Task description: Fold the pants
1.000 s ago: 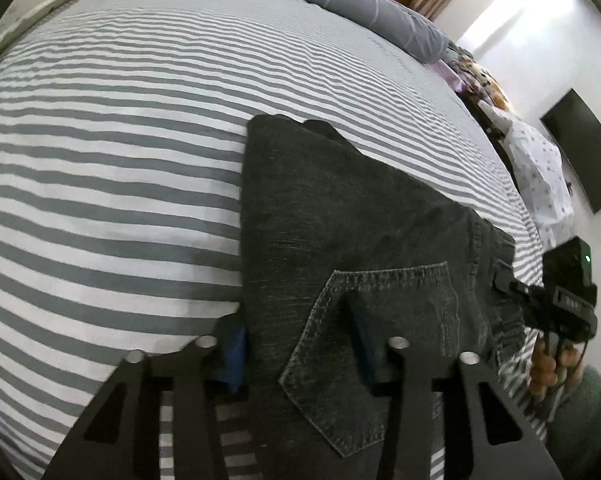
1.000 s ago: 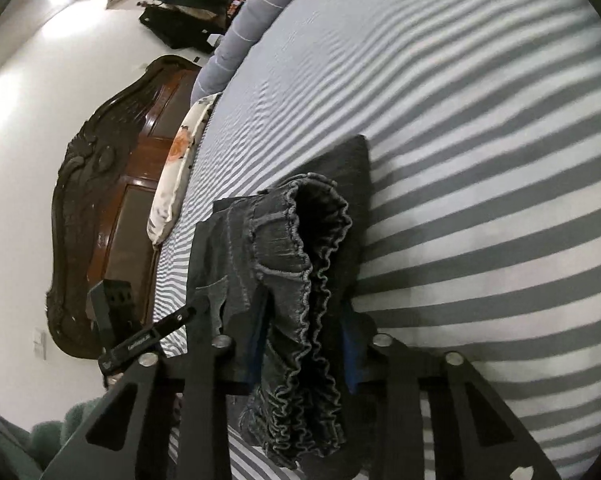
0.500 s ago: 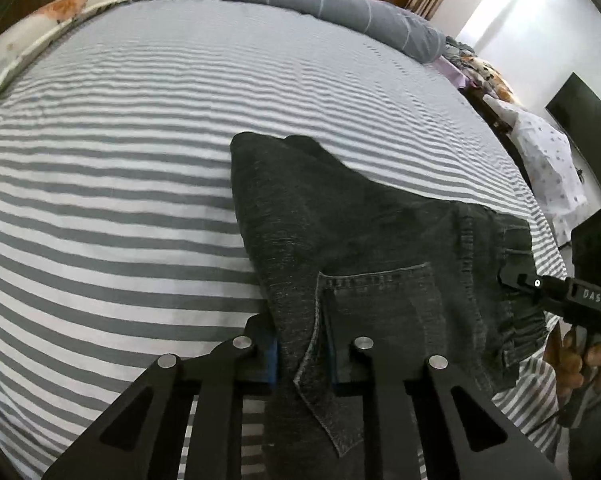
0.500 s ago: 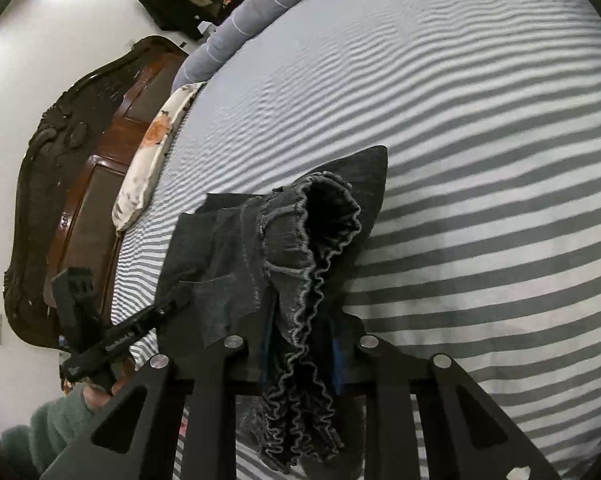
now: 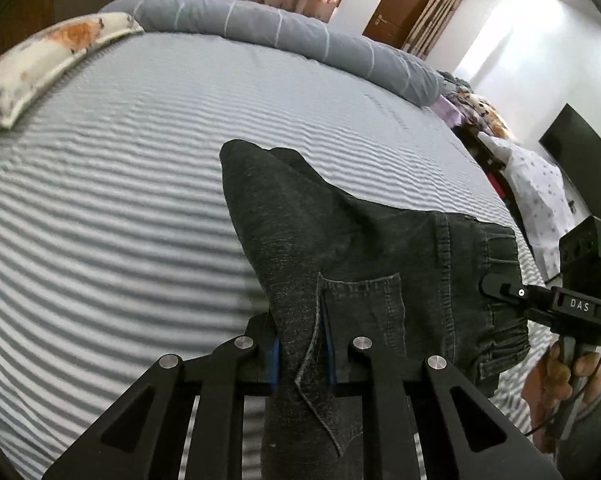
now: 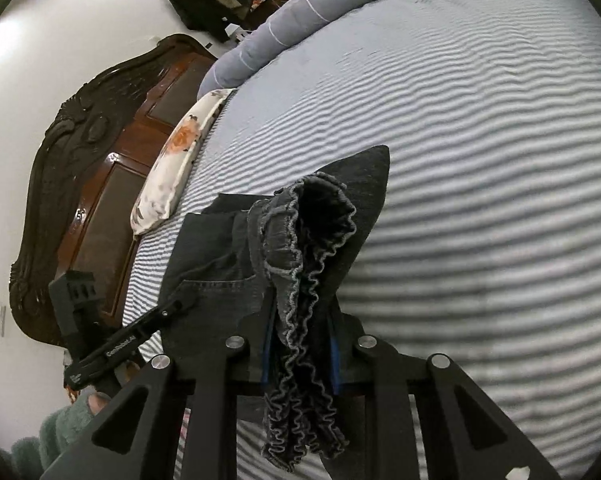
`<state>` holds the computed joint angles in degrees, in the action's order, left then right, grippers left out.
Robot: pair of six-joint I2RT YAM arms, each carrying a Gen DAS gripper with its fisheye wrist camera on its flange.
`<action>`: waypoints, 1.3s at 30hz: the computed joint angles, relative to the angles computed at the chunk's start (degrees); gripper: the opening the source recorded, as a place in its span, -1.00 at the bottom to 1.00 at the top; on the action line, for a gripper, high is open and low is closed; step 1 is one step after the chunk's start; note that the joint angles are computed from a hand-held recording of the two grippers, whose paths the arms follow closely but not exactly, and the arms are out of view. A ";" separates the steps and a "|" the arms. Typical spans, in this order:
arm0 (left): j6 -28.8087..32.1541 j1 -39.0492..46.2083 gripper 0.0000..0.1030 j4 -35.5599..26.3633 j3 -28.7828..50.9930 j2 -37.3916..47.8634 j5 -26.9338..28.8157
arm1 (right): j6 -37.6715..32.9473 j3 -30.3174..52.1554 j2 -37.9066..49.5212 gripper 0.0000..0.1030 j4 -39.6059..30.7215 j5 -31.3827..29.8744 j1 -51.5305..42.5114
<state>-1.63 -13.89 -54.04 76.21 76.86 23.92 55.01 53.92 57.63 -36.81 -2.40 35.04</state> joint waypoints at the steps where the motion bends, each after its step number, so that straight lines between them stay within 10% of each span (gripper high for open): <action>1: 0.37 0.21 -0.68 -0.04 1.25 1.23 -0.57 | -0.60 0.82 1.86 -0.61 0.88 -0.81 -0.95; 13: 4.58 2.62 -0.67 -1.21 11.37 13.74 -4.99 | -5.10 8.15 19.38 -0.60 7.12 -6.71 -7.73; 39: 7.40 -1.46 -0.30 5.96 -11.60 -4.17 -22.55 | 2.40 0.02 10.59 -0.12 -2.85 11.43 5.76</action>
